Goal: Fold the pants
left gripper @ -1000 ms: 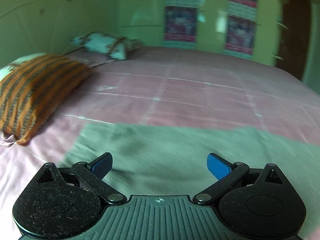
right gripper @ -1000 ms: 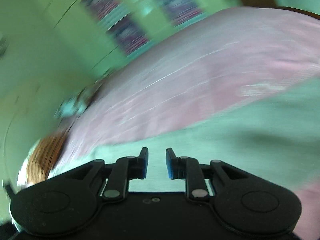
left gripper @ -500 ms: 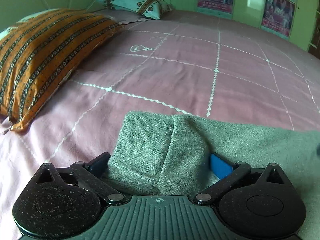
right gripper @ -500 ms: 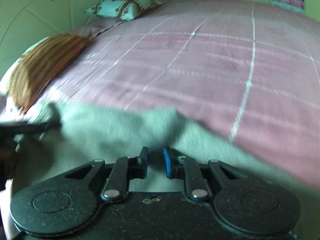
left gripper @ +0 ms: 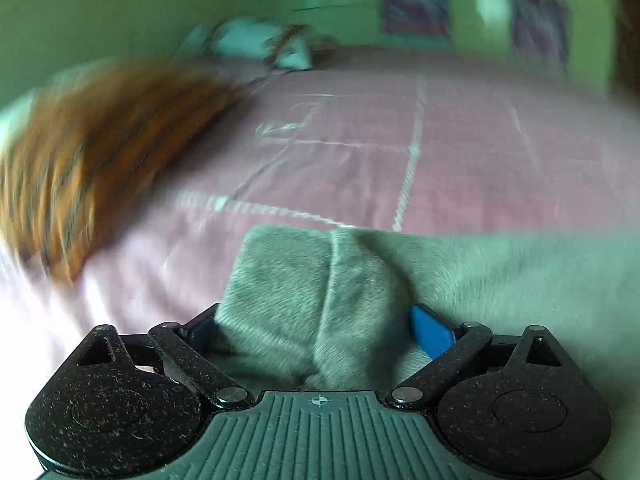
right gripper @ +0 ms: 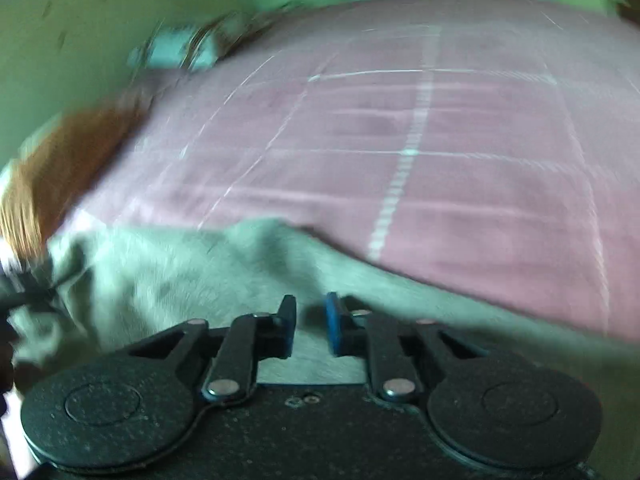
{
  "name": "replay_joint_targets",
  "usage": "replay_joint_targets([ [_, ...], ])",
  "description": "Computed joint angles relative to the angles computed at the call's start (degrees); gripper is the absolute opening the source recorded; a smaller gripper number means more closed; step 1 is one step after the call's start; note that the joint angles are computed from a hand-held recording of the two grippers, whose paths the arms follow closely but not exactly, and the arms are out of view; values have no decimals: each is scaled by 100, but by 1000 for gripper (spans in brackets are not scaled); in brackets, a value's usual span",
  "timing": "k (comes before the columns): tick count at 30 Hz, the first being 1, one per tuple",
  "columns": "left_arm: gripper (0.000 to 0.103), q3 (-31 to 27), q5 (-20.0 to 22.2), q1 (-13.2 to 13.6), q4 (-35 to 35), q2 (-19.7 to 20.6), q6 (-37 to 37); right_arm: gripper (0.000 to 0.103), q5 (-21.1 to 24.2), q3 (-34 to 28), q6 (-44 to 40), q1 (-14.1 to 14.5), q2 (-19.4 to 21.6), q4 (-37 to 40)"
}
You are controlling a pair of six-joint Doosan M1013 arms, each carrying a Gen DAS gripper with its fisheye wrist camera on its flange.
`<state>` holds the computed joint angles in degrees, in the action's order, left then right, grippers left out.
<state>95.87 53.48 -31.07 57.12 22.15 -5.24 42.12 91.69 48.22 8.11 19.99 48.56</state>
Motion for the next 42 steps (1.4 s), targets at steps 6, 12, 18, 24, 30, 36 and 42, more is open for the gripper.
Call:
replay_joint_targets([
  [6, 96, 523, 830, -530, 1128, -418, -1143, 18, -271, 1120, -1543, -1491, -846, 1999],
  [12, 96, 645, 695, -969, 1389, -482, -1634, 19, -637, 1855, -738, -3052, -1269, 2499],
  [18, 96, 368, 136, -1189, 1049, -224, -1162, 19, -162, 2165, -360, -3734, -1212, 3260],
  [24, 100, 225, 14, -1188, 202, -67, -231, 20, 2, 2040, 318, -3669, -972, 2822],
  [30, 103, 201, -33, -1183, 74, -78, -98, 0, -2, 2091, -259, -3733, -1020, 3213],
  [36, 103, 187, -64, -1161, 56, -66, -41, 1, -42, 2025, 217, -3764, -914, 2681],
  [42, 103, 336, -170, -1354, 747, -196, -673, 24, -165, 2328, -574, -3920, -1121, 3557],
])
